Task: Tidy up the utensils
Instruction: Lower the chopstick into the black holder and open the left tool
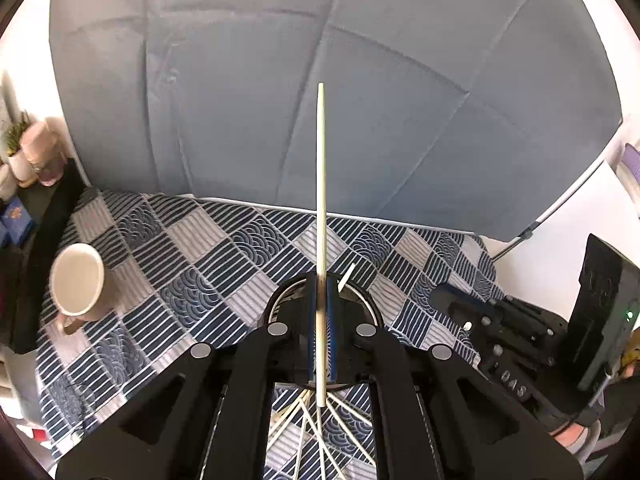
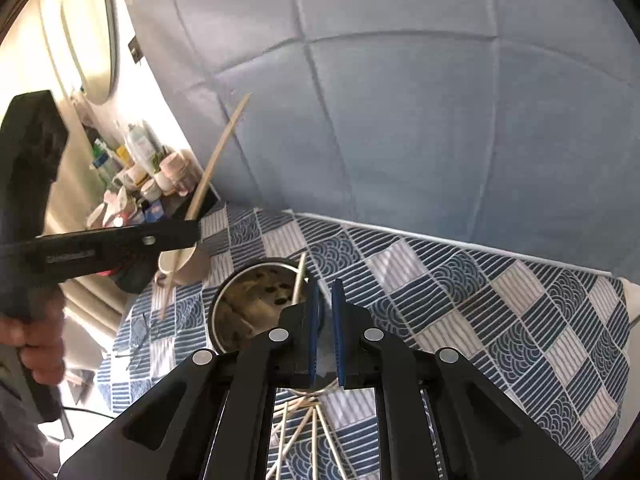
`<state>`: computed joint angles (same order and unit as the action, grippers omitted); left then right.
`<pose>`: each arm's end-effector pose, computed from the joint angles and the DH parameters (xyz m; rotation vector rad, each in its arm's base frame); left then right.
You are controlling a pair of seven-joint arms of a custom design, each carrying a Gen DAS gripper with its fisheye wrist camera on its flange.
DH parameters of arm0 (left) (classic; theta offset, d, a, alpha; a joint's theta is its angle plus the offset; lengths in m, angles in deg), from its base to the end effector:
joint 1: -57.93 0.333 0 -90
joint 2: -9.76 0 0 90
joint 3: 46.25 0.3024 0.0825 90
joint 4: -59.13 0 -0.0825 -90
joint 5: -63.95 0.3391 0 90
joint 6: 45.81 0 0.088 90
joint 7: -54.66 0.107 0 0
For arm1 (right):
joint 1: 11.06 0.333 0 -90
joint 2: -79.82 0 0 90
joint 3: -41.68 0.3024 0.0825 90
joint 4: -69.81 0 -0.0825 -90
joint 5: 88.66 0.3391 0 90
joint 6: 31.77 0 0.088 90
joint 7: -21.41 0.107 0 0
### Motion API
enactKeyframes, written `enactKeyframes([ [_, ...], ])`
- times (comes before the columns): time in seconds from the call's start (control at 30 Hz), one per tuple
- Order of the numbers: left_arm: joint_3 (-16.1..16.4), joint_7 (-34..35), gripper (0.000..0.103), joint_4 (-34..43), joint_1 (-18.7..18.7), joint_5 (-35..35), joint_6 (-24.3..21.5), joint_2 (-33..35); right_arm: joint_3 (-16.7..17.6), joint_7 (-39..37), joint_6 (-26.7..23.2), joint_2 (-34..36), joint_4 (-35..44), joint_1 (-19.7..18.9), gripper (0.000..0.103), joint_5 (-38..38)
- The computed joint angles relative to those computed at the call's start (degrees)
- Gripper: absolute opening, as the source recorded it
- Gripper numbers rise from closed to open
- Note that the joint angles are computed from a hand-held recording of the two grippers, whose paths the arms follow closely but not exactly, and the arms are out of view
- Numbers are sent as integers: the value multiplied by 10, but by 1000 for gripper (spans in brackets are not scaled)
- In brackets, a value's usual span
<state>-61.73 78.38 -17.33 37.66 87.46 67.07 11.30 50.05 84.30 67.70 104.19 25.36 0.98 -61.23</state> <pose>0.4526 -0.2904 0.7524 -2.2833 1.3636 -0.8911 0.5697 0.2223 0.7405 -2.2325 0.8377 -0.0533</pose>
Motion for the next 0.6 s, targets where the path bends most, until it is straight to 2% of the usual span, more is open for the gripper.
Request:
enactKeyframes([
  [0.03, 3, 2, 5, -16, 3, -2, 20, -5, -1, 1, -4, 3, 5, 7, 7, -10],
  [0.1, 4, 18, 5, -26, 5, -3, 28, -2, -3, 5, -4, 2, 0, 14, 7, -21],
  [0.13, 8, 26, 5, -57, 11, -13, 69, -13, -3, 8, -3, 2, -3, 16, 7, -22],
  [0.23, 7, 40, 5, -84, 18, -5, 93, -15, -1, 7, 9, -8, -28, 17, 7, -18],
  [0.33, 8, 38, 5, -142, 26, -12, 161, -34, 0, -4, 30, -32, -79, 11, 7, 1],
  [0.5, -3, 15, 5, -221, 35, 54, 264, -59, -3, -19, 43, -58, -130, 14, 8, 8],
  [0.6, -10, -8, 5, -236, 40, 77, 268, -62, -6, -22, 45, -64, -142, 19, 9, 2],
])
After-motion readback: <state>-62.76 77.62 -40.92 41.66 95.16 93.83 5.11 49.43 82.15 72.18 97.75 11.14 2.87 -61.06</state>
